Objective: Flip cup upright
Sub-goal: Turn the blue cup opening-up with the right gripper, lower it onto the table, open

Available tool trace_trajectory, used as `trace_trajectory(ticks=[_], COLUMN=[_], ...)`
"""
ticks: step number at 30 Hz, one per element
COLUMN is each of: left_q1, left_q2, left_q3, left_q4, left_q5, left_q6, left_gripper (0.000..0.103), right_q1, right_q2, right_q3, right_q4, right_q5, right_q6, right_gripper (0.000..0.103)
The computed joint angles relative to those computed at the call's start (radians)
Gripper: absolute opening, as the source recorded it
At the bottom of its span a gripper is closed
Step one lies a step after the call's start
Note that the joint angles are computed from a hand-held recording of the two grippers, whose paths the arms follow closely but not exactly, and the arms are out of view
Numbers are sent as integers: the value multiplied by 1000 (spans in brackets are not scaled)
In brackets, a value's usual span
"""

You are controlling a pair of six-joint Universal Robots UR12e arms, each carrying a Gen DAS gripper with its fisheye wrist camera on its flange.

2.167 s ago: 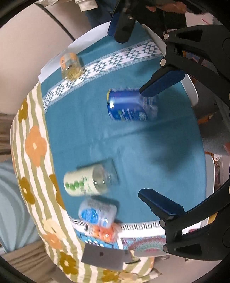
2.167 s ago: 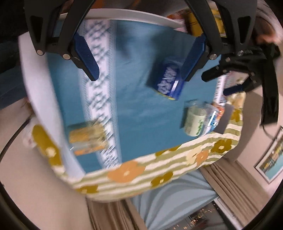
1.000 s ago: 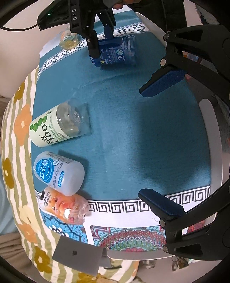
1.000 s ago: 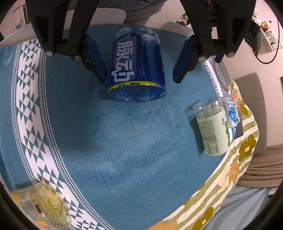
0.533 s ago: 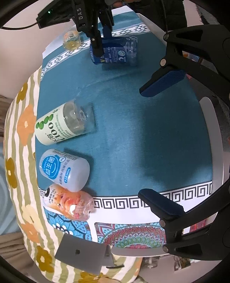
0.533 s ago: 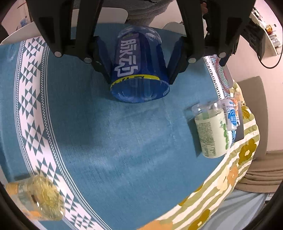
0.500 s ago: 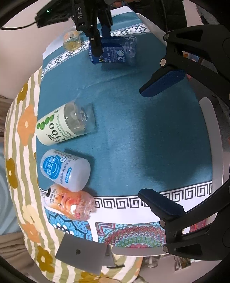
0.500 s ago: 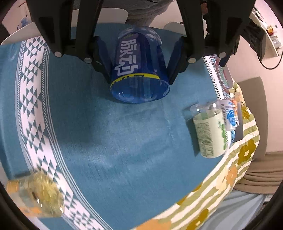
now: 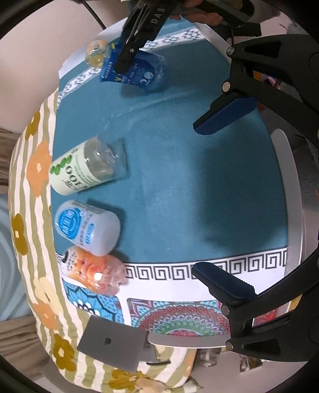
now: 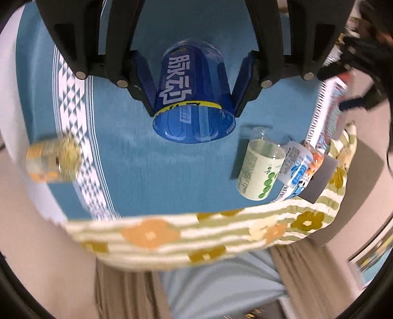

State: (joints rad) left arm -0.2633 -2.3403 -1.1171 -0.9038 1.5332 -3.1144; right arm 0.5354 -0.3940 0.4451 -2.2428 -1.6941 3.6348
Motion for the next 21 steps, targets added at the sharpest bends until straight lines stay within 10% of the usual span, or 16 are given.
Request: trace_trajectory(ticks=[8,21], left_q1=[-4,-18], left_q2=[7,6], left_q3=[-28,-28], left_q4=[-17,-9], left_q5=[23,16], left_q6=[23,57], left_gripper=[103,103], right_q1=[35,51], right_q2=[-27,-97], right_q3=[112,260], right_q4=[-182,-255], right_q5=[-150,-191], right_q6=[-225,-196], right_gripper=[55,55])
